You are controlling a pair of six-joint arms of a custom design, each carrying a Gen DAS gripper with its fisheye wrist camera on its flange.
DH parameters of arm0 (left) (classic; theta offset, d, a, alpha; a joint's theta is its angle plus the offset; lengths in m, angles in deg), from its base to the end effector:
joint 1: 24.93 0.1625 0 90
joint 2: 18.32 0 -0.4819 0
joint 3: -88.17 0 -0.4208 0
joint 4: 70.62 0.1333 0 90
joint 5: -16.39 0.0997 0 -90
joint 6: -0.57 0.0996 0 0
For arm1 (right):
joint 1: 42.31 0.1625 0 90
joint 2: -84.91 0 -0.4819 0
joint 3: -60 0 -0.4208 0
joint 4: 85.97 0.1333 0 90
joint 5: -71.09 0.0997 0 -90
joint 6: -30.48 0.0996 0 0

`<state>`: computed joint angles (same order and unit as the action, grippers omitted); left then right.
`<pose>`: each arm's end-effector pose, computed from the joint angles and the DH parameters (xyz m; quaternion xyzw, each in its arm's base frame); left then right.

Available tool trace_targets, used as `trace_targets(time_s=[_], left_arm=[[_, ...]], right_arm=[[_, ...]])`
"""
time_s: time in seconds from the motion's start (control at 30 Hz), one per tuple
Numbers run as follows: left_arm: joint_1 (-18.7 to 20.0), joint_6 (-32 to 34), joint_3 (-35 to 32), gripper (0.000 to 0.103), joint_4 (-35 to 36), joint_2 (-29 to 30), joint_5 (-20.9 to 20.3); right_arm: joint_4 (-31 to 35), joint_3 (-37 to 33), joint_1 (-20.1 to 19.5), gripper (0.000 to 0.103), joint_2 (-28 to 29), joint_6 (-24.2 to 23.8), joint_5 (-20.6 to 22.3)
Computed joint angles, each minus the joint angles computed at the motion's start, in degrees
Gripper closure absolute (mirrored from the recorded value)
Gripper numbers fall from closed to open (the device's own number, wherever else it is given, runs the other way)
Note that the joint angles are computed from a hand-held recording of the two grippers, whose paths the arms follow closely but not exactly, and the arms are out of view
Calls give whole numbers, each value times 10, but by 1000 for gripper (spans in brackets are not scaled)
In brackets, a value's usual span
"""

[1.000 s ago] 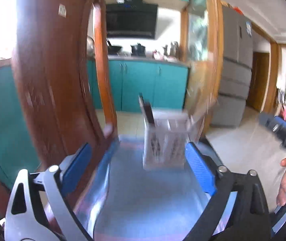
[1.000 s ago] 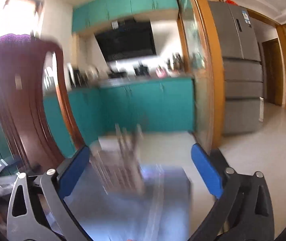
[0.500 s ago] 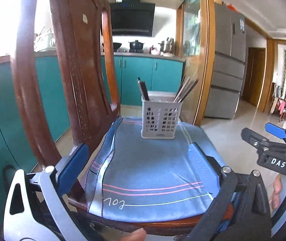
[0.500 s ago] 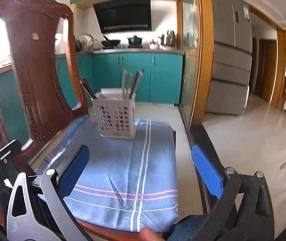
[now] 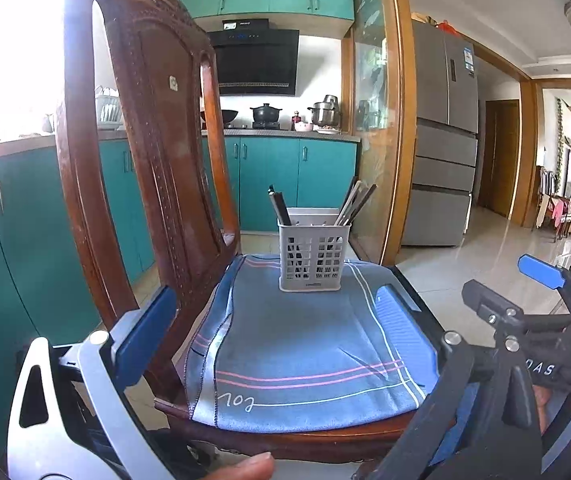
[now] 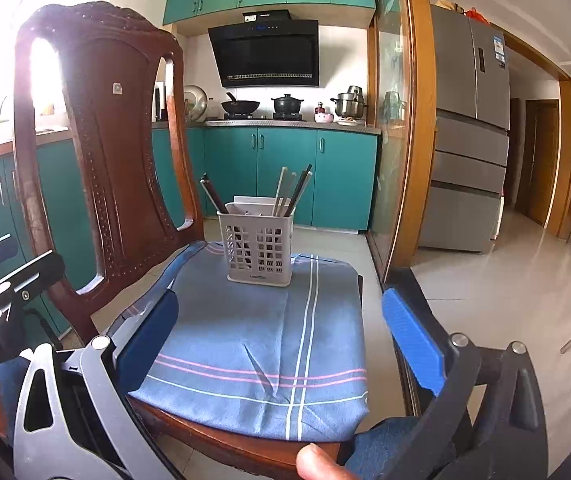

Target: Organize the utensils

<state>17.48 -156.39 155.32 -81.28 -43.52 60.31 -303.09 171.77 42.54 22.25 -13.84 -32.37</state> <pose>-0.4201 -0.6614 -0.0347 0.3071 0.7654 -0.5133 0.2374 0.0547 -0.6197 0.3499 0.1892 -0.7518 0.5296 0.3442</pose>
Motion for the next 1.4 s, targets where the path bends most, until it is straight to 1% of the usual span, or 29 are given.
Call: trace_targets(time_s=[0.2, 0.53, 1.1, 1.4], left_arm=[[-2, 8, 0, 4, -1, 2, 2], [-2, 3, -4, 4, 4, 4, -5], [-2, 2, -13, 4, 10, 10, -16], [-1, 3, -30, 4, 28, 20, -11]], right_arm=[[-6, 8, 0, 3, -7, -2, 5], [-14, 8, -3, 3, -5, 5, 9], [-4, 6, -4, 3, -7, 6, 14], [4, 3, -9, 3, -9, 11, 17]])
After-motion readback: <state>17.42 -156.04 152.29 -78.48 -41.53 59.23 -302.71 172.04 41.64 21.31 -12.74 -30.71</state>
